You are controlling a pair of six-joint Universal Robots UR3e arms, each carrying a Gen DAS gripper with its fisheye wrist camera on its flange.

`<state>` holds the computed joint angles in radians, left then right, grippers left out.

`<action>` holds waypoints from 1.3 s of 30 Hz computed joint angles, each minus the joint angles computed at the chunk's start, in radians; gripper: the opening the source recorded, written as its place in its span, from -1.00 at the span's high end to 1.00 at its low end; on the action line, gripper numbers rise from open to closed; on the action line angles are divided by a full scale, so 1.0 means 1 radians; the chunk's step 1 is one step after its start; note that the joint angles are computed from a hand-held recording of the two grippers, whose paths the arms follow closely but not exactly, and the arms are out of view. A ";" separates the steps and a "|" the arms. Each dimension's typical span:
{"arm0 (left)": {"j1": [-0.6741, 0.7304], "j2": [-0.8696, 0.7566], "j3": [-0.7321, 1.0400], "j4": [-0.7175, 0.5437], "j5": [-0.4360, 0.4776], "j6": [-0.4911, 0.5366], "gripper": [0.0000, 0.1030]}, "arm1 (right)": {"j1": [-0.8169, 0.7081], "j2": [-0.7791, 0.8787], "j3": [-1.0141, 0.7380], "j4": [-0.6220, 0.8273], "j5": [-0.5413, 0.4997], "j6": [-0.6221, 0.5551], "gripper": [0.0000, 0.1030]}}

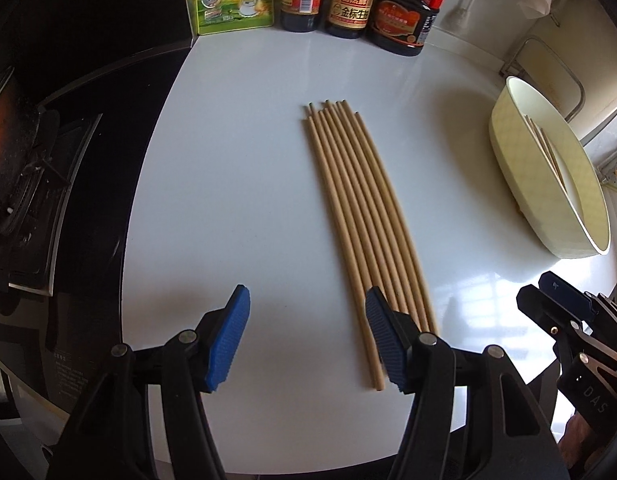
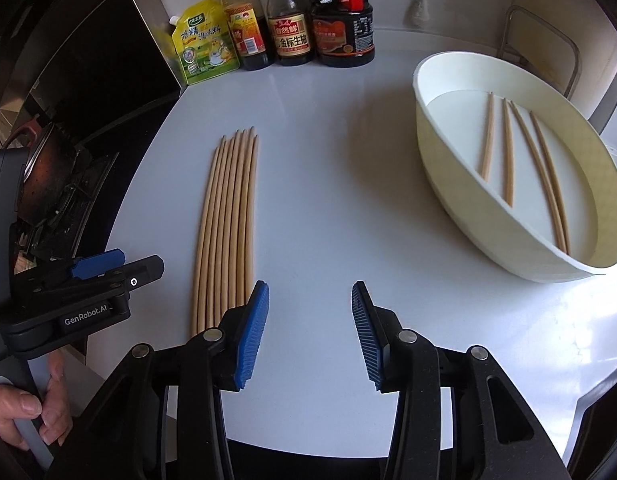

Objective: Organize utensils
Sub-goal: 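Withdraw both open tools from the basin toward the remaining chopsticks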

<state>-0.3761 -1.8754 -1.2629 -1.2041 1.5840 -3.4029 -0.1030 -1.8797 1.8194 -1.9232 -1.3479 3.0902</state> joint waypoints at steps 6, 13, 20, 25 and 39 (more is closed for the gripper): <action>0.029 0.035 -0.093 0.056 0.015 -0.007 -0.15 | 0.073 0.090 0.013 -0.101 -0.017 0.025 0.19; 0.050 0.038 -0.136 0.095 0.020 -0.004 -0.15 | 0.135 0.206 -0.002 -0.195 -0.049 0.049 0.19; 0.054 0.035 -0.150 0.110 0.019 -0.003 -0.16 | 0.164 0.277 -0.016 -0.259 -0.077 0.065 0.19; 0.052 0.029 -0.150 0.117 0.016 -0.007 -0.16 | 0.176 0.305 -0.029 -0.269 -0.084 0.064 0.19; 0.043 0.003 -0.114 0.112 0.003 -0.016 -0.18 | 0.203 0.307 0.004 -0.307 -0.137 0.029 0.19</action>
<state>-0.3330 -1.8727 -1.3766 -1.0922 1.5874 -3.4185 0.1002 -1.5728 1.8232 -2.2305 -1.4846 3.1187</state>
